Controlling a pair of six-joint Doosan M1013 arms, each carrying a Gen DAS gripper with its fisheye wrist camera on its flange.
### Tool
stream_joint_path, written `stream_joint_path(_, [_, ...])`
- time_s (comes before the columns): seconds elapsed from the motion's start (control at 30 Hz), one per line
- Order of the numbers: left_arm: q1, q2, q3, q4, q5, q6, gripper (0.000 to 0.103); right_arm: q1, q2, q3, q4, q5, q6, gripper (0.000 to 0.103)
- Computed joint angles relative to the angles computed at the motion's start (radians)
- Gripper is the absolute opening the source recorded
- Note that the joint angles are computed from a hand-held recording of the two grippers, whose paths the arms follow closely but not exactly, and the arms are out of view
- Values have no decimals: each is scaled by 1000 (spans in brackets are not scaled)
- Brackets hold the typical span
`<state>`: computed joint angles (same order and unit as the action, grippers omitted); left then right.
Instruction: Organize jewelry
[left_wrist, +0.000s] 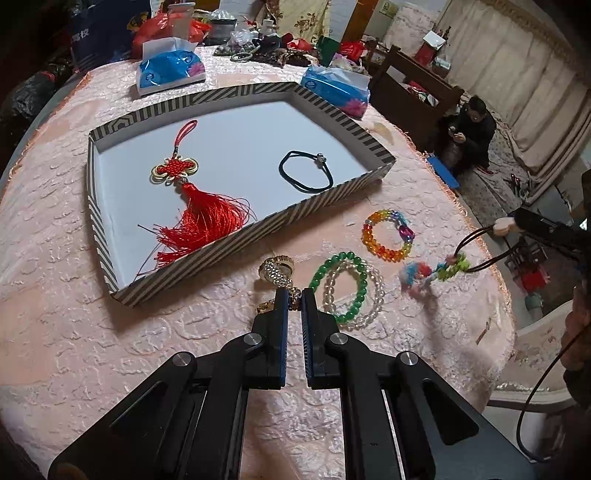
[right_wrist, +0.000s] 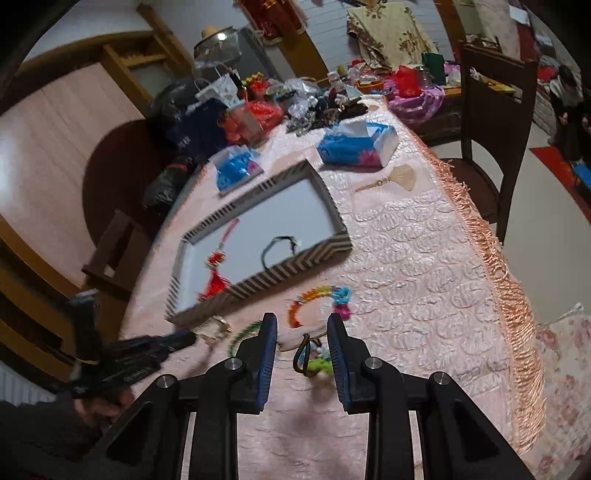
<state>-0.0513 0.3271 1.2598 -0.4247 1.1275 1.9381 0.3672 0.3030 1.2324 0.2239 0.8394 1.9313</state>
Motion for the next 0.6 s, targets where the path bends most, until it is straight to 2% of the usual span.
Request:
stream_joint_path(0.1, [1, -3, 5, -3, -1, 4, 5, 1, -12, 10, 26, -29, -39, 27])
stream_joint_path(0.17, [1, -3, 5, -5, 2, 4, 6, 4, 7, -10, -21, 35, 4, 27])
stream_joint_path(0.2, [2, -5, 5, -5, 2, 3, 6, 1, 7, -8, -7, 33, 11, 22])
stream_joint_path(0.23, [1, -6, 6, -6, 0, 5, 6, -3, -2, 0, 32, 2, 2, 11])
stream_joint_path(0.3, [2, -9, 8, -9, -4, 8, 6, -1, -17, 14, 67, -56, -35, 10])
stream_joint_path(0.33, [2, -9, 9, -9, -2, 7, 5, 7, -12, 2, 29, -44, -48, 10])
stream_joint_path(0.4, [1, -11, 12, -7, -1, 7, 5, 8, 17, -29, -21, 51, -12, 9])
stream_joint_path(0.53, [1, -17, 18, -12, -4, 14, 6, 7, 35, -26, -97, 129, 53, 10])
stream_joint_path(0.6, [2, -18, 20, -11, -3, 12, 6, 2, 40, -17, -106, 164, 77, 18])
